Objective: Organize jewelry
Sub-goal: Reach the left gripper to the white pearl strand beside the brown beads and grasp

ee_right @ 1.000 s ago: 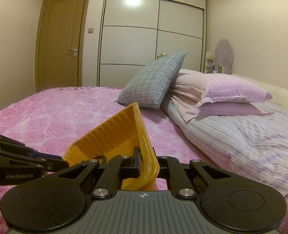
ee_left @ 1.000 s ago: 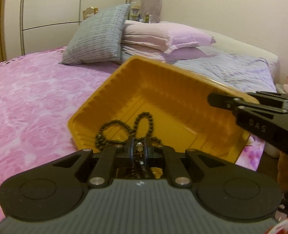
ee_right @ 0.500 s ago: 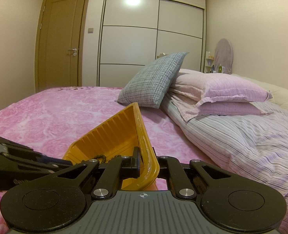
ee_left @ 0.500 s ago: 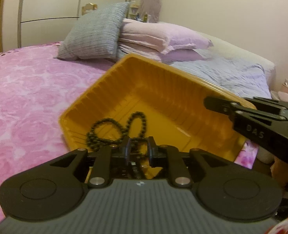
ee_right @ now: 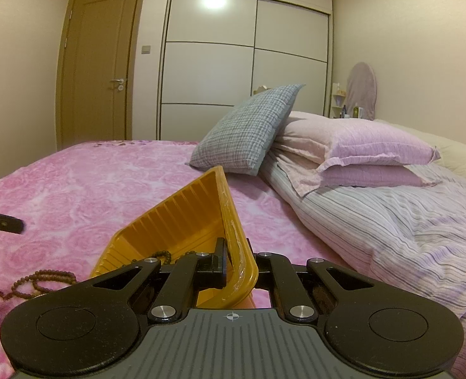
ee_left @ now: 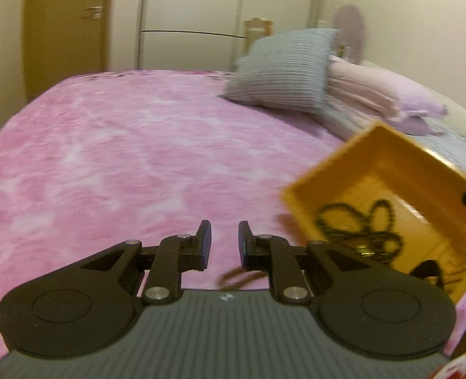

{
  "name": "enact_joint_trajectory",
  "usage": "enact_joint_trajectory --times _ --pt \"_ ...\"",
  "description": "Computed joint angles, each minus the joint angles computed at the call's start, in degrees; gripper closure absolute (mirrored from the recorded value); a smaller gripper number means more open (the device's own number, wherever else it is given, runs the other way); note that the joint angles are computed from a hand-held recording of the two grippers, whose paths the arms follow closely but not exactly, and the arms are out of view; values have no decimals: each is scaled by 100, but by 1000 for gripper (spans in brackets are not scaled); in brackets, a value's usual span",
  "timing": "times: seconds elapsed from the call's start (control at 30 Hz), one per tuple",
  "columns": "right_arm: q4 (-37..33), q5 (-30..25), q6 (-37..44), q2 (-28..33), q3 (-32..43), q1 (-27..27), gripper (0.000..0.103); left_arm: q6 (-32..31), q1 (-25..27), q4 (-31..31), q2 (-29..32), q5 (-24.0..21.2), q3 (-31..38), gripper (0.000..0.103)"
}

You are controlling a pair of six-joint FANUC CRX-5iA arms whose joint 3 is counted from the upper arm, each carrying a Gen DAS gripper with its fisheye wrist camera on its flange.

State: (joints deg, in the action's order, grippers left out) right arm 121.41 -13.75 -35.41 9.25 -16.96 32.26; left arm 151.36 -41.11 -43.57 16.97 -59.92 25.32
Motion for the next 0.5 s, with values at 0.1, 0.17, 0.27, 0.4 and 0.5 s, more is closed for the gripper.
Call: enact_joint_trajectory --times 0.1,0.17,0.27,0.4,0.5 --pt "6 -9 -13 6 2 -1 96 126 -7 -58 -203 -89 -250 88" --pt "8 1 5 6 2 -4 96 140 -39 -32 -265 -115 -357 88" --pt "-55 -2 74 13 6 5 95 187 -113 100 -262 -45 -457 88" --pt "-160 -29 186 20 12 30 96 -13 -147 398 -130 169 -477 88" --pt "-172 -27 208 24 15 43 96 -249 -132 645 8 340 -428 88"
